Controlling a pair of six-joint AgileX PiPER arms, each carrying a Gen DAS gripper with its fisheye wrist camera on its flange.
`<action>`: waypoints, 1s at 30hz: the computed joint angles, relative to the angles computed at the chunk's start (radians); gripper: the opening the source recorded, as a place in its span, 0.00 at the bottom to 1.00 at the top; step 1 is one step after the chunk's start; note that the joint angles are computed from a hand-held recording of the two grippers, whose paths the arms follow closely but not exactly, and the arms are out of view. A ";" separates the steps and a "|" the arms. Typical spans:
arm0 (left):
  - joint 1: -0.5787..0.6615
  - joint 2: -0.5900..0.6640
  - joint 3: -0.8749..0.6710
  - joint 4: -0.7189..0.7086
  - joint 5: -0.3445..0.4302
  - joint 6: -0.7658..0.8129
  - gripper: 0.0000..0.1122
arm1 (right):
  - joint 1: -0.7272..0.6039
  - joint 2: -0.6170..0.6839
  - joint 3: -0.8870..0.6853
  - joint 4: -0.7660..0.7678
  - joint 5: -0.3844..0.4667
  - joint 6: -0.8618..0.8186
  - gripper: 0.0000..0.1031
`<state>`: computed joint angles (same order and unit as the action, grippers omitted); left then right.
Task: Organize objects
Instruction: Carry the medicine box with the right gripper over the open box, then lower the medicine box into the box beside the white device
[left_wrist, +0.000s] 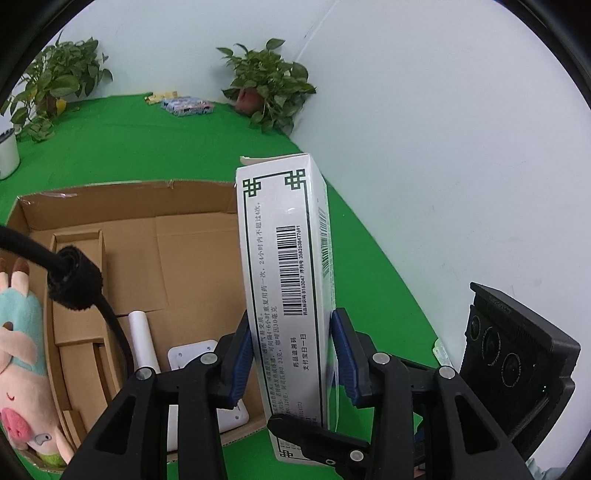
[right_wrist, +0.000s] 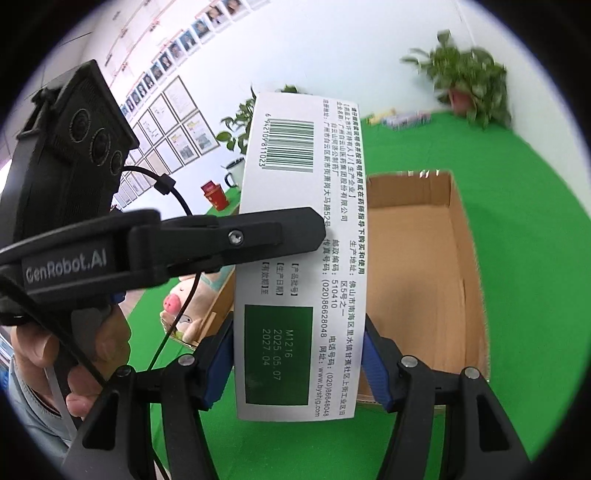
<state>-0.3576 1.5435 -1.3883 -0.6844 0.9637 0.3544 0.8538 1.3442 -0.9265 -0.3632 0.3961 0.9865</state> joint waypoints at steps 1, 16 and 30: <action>0.004 0.024 -0.008 -0.008 0.002 0.006 0.34 | -0.005 0.009 0.003 0.013 -0.007 -0.009 0.59; 0.016 0.354 -0.091 -0.139 -0.002 0.097 0.33 | -0.198 0.165 0.016 0.500 -0.035 -0.476 0.59; 0.036 0.512 -0.220 -0.106 0.071 0.025 0.34 | -0.239 0.288 -0.062 0.587 0.041 -0.547 0.60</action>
